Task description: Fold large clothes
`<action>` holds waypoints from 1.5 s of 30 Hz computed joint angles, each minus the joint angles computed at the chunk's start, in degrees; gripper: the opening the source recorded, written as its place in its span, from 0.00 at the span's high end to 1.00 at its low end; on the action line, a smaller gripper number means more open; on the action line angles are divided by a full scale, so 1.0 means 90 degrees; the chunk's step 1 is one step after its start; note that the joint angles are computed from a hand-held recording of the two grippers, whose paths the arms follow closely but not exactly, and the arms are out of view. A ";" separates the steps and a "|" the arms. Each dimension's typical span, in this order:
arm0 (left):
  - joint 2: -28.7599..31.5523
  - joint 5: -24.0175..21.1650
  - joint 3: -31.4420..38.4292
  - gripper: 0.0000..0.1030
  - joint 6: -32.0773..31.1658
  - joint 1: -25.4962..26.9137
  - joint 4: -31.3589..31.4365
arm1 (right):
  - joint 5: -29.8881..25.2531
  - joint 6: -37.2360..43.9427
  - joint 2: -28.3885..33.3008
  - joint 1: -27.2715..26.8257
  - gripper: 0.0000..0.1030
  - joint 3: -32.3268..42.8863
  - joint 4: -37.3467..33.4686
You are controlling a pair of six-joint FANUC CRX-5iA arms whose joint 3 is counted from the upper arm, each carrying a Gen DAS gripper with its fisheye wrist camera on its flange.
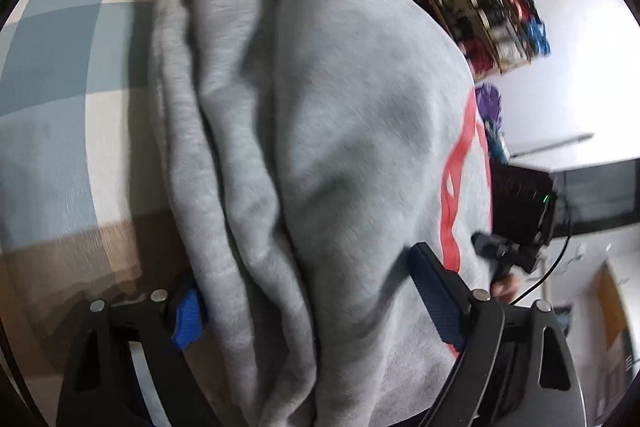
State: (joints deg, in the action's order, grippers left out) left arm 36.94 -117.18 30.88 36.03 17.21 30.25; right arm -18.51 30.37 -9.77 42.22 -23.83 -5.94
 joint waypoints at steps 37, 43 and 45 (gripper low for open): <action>-0.0067 0.0220 -0.0044 0.19 0.0568 0.0244 -0.0328 | 0.0906 -0.1701 0.0049 0.0298 0.35 -0.0543 0.1674; 0.0513 -0.0471 0.0553 0.01 0.0722 0.0029 -0.0209 | 0.1068 -0.2102 0.0111 0.0295 0.34 -0.0606 0.2035; 0.0668 -0.0628 0.0442 0.02 0.0860 -0.0027 0.0163 | 0.1244 -0.2141 0.0115 0.0270 0.34 -0.0688 0.2052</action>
